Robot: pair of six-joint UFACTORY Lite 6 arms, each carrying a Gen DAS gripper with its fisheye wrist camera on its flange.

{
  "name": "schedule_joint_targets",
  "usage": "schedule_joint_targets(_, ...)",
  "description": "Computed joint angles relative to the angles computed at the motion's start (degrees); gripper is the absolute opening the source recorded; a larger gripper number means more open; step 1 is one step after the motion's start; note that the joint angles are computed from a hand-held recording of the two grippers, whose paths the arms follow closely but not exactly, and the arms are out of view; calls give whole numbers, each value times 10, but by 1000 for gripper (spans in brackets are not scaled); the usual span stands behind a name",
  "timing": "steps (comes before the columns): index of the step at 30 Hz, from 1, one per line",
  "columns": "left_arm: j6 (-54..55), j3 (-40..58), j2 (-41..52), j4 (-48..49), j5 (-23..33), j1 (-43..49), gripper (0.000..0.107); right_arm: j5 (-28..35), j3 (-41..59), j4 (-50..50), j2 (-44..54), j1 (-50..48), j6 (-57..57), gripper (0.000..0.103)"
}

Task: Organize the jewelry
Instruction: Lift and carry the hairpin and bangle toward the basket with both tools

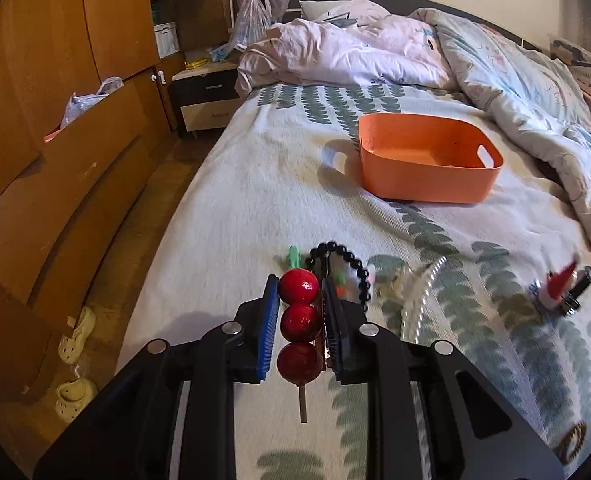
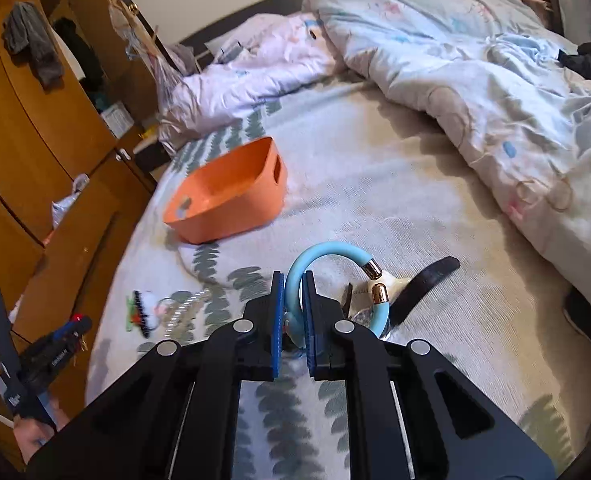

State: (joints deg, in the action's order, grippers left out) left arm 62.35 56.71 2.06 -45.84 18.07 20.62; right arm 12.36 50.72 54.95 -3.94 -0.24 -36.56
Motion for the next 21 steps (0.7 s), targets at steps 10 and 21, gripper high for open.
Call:
schedule_joint_targets(10,28,26,64,-39,-19,-15,26,-6,49,86,93,-8,-97,18)
schedule_joint_targets(21,-22,15,-20,9,53,31,45,4,-42,6,-80,-2,4,20)
